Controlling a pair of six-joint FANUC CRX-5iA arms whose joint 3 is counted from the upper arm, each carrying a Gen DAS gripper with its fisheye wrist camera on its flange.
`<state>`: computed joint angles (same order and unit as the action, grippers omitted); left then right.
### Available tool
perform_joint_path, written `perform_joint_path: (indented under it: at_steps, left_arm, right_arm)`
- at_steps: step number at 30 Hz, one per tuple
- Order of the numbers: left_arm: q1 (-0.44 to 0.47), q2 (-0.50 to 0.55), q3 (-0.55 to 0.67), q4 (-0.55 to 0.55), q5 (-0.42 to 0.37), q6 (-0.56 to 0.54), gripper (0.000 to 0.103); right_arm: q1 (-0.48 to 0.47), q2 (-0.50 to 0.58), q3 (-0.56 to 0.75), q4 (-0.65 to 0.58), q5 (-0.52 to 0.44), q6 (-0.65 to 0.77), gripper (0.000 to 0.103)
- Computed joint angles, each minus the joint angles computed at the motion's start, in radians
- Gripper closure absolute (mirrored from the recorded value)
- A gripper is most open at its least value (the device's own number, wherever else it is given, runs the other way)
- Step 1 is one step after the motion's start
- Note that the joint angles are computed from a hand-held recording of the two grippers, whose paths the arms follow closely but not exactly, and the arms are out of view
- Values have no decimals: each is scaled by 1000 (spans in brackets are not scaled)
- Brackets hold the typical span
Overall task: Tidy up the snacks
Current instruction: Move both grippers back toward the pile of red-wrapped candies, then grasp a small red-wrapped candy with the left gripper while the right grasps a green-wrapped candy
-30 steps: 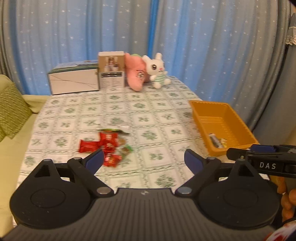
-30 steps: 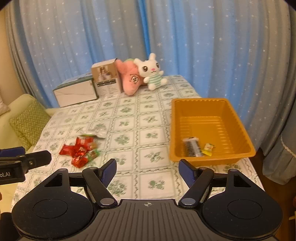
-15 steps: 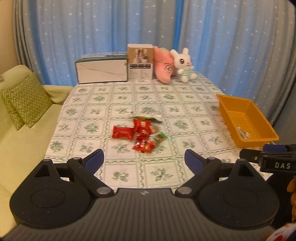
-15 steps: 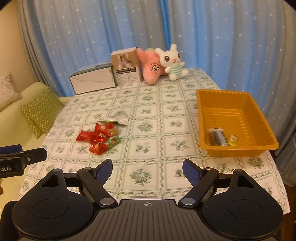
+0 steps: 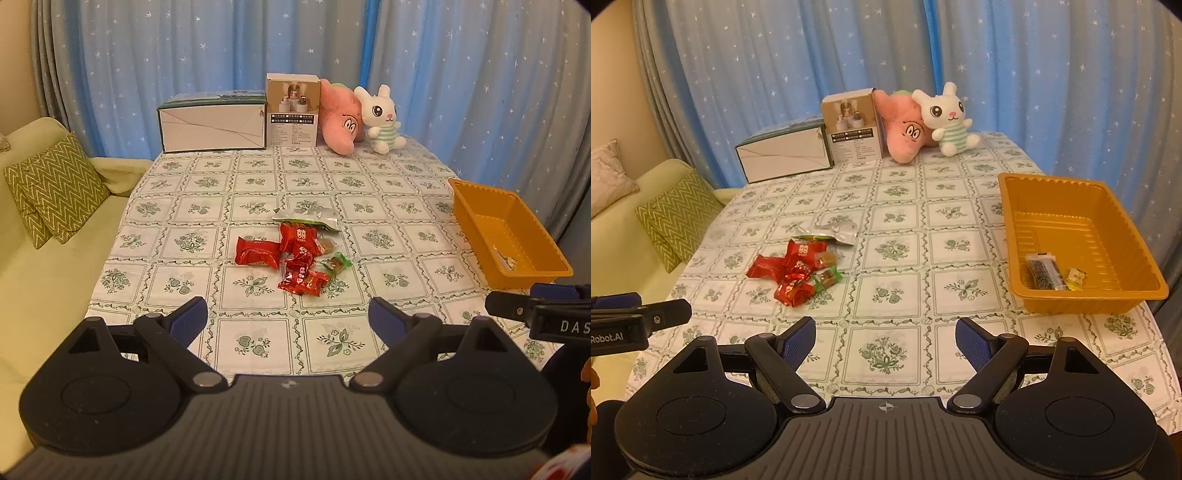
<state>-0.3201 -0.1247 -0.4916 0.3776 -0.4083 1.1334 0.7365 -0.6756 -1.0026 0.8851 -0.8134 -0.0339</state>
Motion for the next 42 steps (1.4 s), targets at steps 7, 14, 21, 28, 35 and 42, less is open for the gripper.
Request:
perform_joint_path:
  at_steps: [7, 14, 21, 28, 35, 42]
  left_arm:
    - [-15, 64, 2, 80, 38, -111, 11]
    - [-30, 123, -5, 180, 71, -242, 18]
    - [-46, 215, 23, 288, 88, -381, 29]
    - [-73, 335, 82, 427, 80, -574, 45]
    - [-90, 436, 148, 528, 67, -720, 62]
    - [-67, 514, 230, 478, -10, -721, 73]
  right_arm:
    - [-61, 31, -13, -1, 85, 14, 20]
    - [-153, 88, -23, 26, 210, 28, 21]
    - [-290, 204, -11, 85, 386, 48, 21]
    - [-420, 327, 10, 159, 542, 44, 21]
    - [-538, 426, 31, 307, 661, -49, 21]
    - [-569, 481, 58, 332, 683, -76, 21]
